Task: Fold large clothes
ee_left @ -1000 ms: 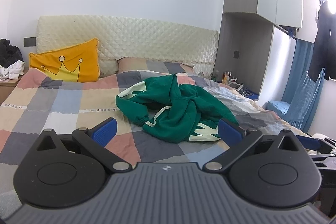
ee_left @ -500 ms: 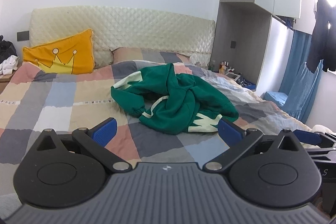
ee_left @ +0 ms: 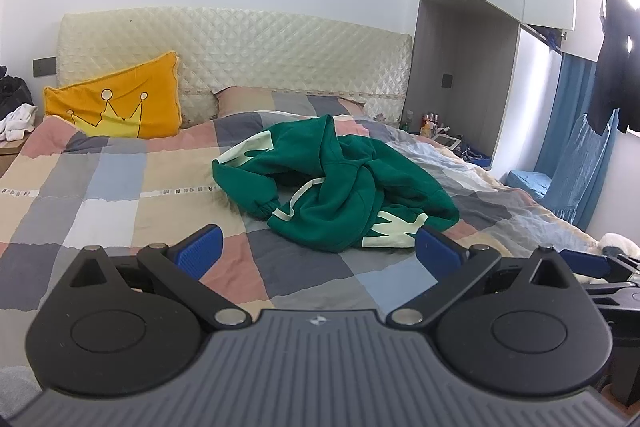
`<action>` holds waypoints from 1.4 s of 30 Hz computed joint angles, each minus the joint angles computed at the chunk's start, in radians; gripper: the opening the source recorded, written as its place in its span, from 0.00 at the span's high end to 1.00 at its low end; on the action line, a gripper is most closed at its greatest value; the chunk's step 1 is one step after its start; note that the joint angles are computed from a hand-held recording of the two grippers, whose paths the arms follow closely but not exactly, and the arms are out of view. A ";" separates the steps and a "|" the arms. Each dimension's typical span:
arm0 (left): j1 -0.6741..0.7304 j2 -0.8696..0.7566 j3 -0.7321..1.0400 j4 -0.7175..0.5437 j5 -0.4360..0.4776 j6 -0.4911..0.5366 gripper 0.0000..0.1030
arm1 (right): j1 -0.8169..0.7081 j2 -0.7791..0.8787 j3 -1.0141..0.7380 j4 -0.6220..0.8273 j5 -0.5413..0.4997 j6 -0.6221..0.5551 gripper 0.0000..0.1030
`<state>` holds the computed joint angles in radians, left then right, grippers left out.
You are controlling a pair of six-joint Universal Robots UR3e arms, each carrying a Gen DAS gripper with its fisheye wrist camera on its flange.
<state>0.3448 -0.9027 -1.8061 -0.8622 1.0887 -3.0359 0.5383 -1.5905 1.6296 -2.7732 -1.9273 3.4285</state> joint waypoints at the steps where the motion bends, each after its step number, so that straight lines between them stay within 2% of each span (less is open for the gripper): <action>1: 0.009 0.003 0.000 -0.005 -0.008 0.005 0.00 | -0.009 -0.003 0.006 -0.001 0.011 0.002 0.00; 14: -0.077 -0.091 -0.054 0.141 0.077 -0.032 0.00 | -0.050 0.011 0.024 -0.030 0.055 -0.001 0.00; 20: -0.112 -0.176 -0.048 0.203 0.112 -0.038 0.00 | -0.087 0.042 0.008 -0.035 0.099 0.007 0.00; 26: -0.129 -0.279 -0.018 0.262 0.118 -0.040 0.00 | -0.100 0.109 -0.039 -0.067 0.094 -0.016 0.00; 31: -0.175 -0.433 0.066 0.312 0.173 -0.039 0.00 | -0.138 0.203 -0.121 -0.076 0.116 0.004 0.00; 33: -0.180 -0.505 0.112 0.317 0.168 -0.038 0.00 | -0.151 0.248 -0.160 -0.081 0.129 0.011 0.00; 39: -0.223 -0.762 0.325 0.322 0.203 -0.058 0.00 | -0.187 0.385 -0.288 -0.089 0.165 0.001 0.00; 42: -0.241 -0.894 0.440 0.359 0.228 -0.058 0.00 | -0.227 0.463 -0.371 -0.082 0.218 0.040 0.00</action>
